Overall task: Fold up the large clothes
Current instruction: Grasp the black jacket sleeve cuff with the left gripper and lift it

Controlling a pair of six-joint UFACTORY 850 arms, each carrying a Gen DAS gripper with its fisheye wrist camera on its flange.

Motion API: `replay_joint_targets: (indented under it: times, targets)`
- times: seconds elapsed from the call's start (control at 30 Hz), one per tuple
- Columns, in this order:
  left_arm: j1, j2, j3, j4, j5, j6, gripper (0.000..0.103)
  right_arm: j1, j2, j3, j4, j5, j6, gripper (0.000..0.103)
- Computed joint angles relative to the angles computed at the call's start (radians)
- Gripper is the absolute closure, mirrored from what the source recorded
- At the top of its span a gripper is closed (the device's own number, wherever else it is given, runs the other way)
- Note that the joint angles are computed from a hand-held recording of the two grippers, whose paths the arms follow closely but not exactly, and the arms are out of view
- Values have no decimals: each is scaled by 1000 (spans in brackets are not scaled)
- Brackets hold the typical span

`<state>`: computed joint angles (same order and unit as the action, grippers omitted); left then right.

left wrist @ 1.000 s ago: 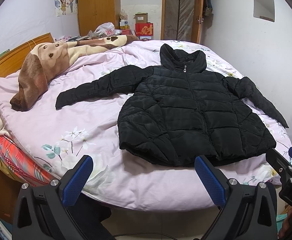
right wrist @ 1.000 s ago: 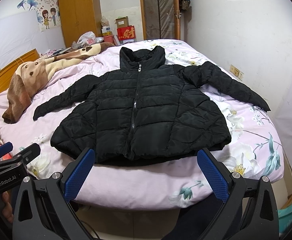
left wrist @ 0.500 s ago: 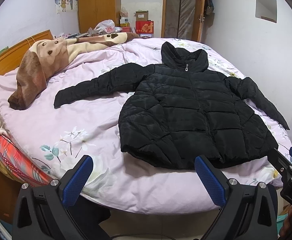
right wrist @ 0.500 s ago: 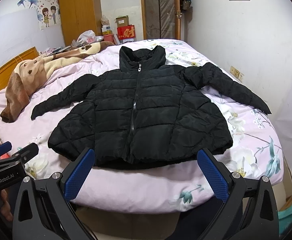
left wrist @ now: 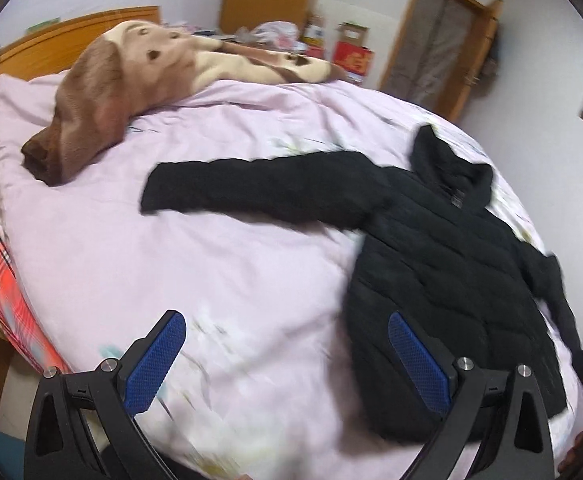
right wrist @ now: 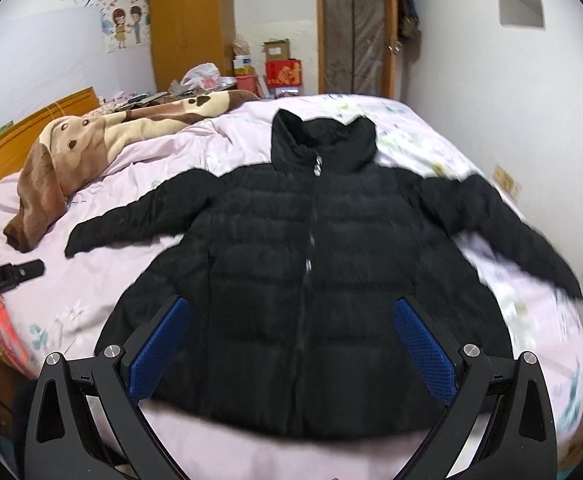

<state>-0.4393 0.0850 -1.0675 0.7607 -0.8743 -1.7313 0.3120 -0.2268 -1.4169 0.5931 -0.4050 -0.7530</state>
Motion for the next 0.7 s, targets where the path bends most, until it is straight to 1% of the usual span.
replay_joint_targets:
  times: [0.07,0.1,0.13,0.23,0.27,0.33,0.37,0.43,0.47,0.5,0.53,0.57,0.63,0.67,0.7]
  targets:
    - [83,1,19,-40,53,41,0,23,-67,-78,-55,-10,48,1]
    - [117,-6,21,-61,63,65,0,29,-92,-108,-72,-20,67,1]
    - [151,-19,20,-84,73,87,1,38,-133,-154,-65,-38,64,1]
    - [251,-61,20,-137,135,162,1,57,-225,-261,-47,-95,57,1]
    - [295,-79,24,-157,187,181,1,66,-255,-294,-34,-102,50,1]
    - [358,-115,16,-218,229,218,1,87,-297,-340,-68,-96,85,1]
    - [380,-133,12,-222,251,220,1,97,-321,-366,-80,-95,95,1]
    - [419,-186,-19,-249,256,264,1,110,-357,-406,-89,-105,98,1]
    - [434,-204,-28,-257,274,275,1,118,-380,-432,-97,-112,100,1]
    - [457,-223,-31,-274,320,291,1,125,-400,-454,-118,-116,114,1]
    - [475,-234,-33,-312,344,319,1,129,-416,-472,-135,-121,128,1]
    - [505,-256,-35,-380,389,347,1,135,-434,-493,-149,-125,140,1]
    - [537,-286,-42,-439,413,349,1,140,-462,-523,-155,-140,154,1]
    - [546,-297,-48,-444,411,343,1,142,-475,-537,-155,-150,157,1]
    - [552,-304,-49,-420,425,317,1,145,-487,-550,-156,-156,159,1]
